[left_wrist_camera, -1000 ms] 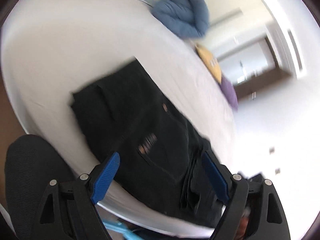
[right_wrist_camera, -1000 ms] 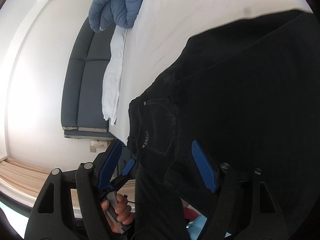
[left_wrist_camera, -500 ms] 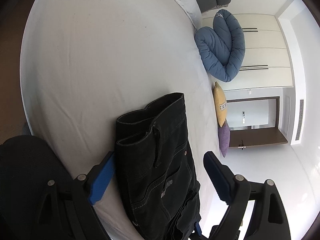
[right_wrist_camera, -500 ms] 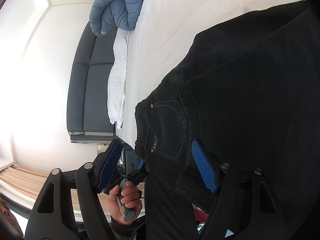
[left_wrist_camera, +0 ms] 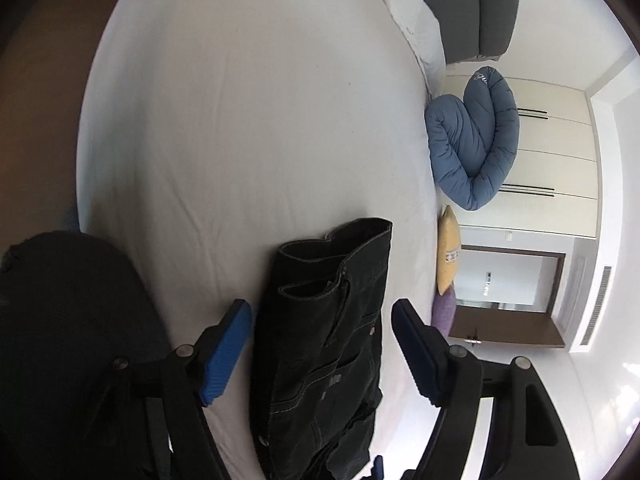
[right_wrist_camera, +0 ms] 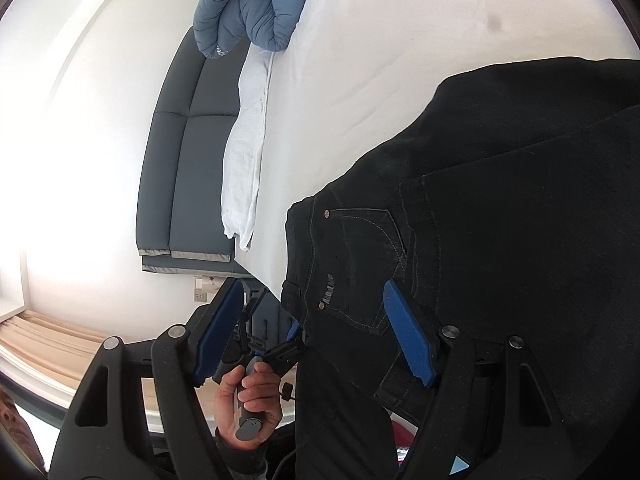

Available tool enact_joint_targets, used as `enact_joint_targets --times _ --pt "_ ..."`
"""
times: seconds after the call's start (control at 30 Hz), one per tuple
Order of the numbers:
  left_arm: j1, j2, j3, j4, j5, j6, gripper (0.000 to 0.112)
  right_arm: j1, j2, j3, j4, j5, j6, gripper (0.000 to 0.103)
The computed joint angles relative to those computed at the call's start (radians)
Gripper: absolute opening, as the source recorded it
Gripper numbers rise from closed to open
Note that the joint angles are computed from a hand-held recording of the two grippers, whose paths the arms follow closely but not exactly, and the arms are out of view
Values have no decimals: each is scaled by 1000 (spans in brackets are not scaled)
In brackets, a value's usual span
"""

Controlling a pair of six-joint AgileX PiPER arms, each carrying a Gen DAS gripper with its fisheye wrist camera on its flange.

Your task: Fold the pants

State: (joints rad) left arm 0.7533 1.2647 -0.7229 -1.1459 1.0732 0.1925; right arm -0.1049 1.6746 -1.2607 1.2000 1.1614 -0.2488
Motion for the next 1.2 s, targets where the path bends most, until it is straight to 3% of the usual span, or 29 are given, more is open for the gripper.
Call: enact_joint_targets --times 0.13,0.23,0.3,0.4,0.43,0.5,0.57,0.63,0.97,1.2 --pt "-99 46 -59 44 -59 46 81 13 20 -9 -7 -7 10 72" --pt "-153 143 -95 -3 -54 137 83 23 31 -10 3 -16 4 72" --pt "-161 193 -102 -67 -47 204 93 28 35 -14 14 -15 -7 72" --pt "-132 215 -97 -123 -22 190 96 30 40 -25 16 -8 -12 72" --pt "-125 217 -87 -144 -19 195 93 33 42 -28 13 -8 -6 72" --pt "-119 207 -88 -115 -19 180 74 40 61 -46 9 -4 3 72" --pt "-111 205 -83 -90 -9 181 44 50 84 -69 2 -3 6 72" --pt "-78 214 -63 -98 26 196 31 63 110 -93 -12 10 13 72" --pt "-116 114 -155 -36 30 143 17 140 274 -260 -221 29 143 71" --pt "-268 27 -282 21 -7 83 17 158 258 -225 -228 -36 138 71"
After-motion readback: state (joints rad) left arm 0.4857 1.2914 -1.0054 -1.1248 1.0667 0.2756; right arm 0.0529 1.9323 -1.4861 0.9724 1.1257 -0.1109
